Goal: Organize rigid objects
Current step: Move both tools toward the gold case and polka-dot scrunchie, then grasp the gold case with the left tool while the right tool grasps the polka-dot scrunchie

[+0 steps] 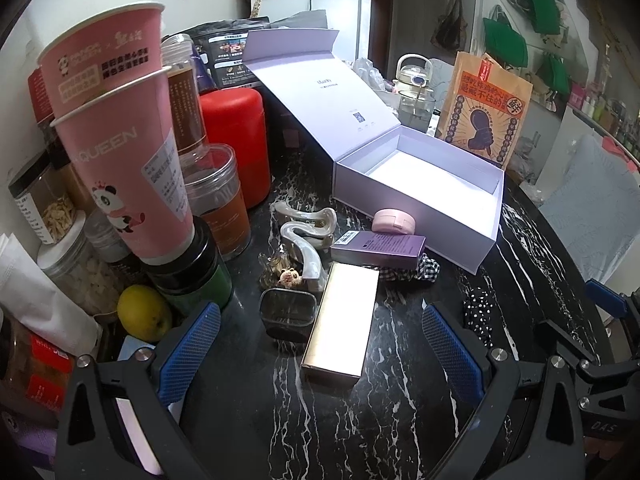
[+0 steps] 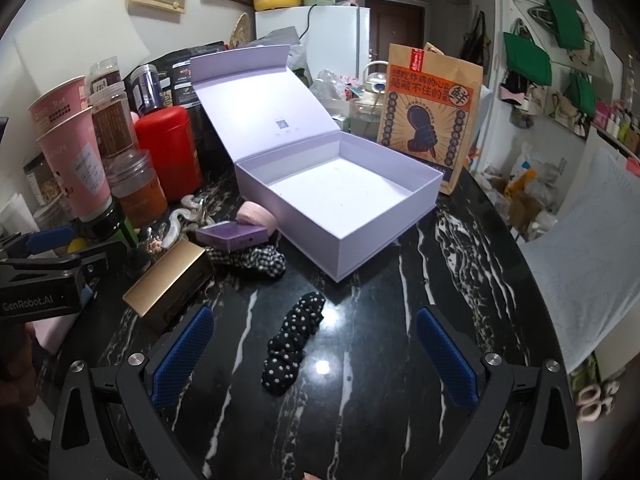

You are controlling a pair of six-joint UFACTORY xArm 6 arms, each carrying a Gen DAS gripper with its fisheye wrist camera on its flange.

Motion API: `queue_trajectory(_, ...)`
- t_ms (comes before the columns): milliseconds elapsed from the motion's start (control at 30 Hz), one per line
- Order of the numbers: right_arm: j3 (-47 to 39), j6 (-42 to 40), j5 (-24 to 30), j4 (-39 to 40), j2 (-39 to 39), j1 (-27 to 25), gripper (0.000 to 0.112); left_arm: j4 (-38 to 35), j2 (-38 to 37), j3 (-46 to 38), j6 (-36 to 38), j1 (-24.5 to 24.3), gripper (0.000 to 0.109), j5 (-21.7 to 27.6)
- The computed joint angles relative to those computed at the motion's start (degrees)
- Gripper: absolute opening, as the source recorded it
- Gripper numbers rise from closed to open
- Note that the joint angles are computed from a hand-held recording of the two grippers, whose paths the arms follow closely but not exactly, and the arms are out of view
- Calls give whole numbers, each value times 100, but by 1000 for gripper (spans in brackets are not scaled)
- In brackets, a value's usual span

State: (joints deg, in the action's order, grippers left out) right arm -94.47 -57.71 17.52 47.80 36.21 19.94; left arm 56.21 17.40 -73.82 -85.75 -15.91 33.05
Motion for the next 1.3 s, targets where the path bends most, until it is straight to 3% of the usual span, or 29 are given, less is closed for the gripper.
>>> queue_trajectory(400,-39,-175,321,237,160,-63,103,-181,71,343,-293,146,103,-344)
queue_trajectory(867,-721,678,731,-685,839,-124,103,-584,651,185,78,313,100,-1161)
queue_trajectory(1067,-1186,1077,1080,-1014,1154,-186,97,-869,876,50,330,386,85,-1456)
queue_trajectory(1167,-1505,1318,1395,-1277,1344,-209,87,-1386,1011,-53,830,381,75,-1498)
queue_trajectory(1233,-1690,1470,1604,-1422,1454,-215,77,-1653,1080,-77,1055,379,62,-1597)
queue_trajectory(1300,-1830,1557,1759,-1493,1543,-221,72,-1499,1102,-141,966,345,55,-1452)
